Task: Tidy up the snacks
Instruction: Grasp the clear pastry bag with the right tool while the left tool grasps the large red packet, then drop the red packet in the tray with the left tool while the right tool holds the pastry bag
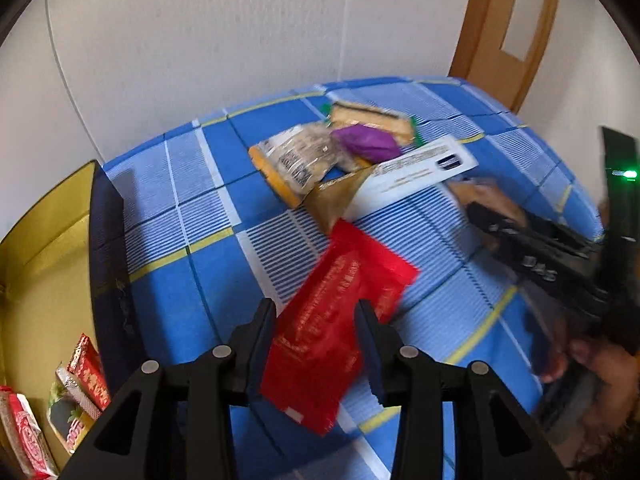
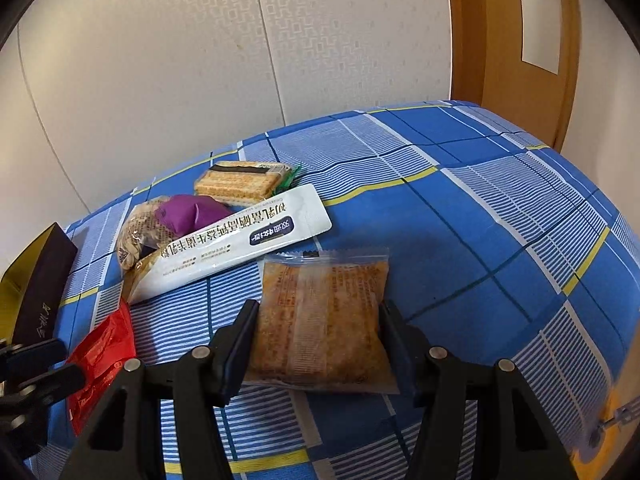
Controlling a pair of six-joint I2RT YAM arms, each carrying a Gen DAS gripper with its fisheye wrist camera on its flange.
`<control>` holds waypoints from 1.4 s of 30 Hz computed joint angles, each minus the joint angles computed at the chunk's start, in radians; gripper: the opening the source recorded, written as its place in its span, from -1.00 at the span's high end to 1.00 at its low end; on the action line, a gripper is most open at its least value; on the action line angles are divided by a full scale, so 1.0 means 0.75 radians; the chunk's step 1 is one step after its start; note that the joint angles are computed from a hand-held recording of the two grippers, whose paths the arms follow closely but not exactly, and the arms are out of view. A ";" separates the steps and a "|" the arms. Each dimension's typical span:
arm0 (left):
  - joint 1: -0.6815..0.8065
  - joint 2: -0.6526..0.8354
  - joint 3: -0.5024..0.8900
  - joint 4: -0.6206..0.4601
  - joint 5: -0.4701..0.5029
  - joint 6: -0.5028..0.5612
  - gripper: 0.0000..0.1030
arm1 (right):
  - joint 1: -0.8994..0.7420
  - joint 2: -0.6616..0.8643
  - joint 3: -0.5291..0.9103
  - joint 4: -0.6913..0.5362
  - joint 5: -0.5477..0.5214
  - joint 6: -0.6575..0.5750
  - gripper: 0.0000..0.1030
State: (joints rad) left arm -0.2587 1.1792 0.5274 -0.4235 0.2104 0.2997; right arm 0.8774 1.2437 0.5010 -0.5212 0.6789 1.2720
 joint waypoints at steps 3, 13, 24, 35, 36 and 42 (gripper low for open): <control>0.020 -0.024 -0.016 -0.017 0.057 0.018 -0.14 | -0.003 -0.008 -0.006 0.007 -0.002 -0.001 -0.17; -0.039 -0.157 -0.057 -0.146 0.118 0.029 -0.16 | -0.003 0.005 -0.001 0.009 0.001 0.003 -0.18; 0.028 -0.006 -0.015 -0.032 0.090 -0.097 -0.18 | -0.001 0.004 0.001 0.004 0.001 0.005 -0.18; -0.142 -0.050 -0.138 0.144 -0.094 -0.094 -0.17 | 0.004 -0.013 -0.010 0.029 -0.001 -0.013 -0.17; -0.136 -0.061 -0.147 0.148 -0.087 -0.078 -0.09 | 0.010 -0.013 -0.009 0.035 -0.003 -0.017 -0.17; 0.022 -0.089 -0.158 0.127 0.045 -0.022 0.14 | 0.102 -0.159 -0.115 0.150 -0.025 0.095 -0.17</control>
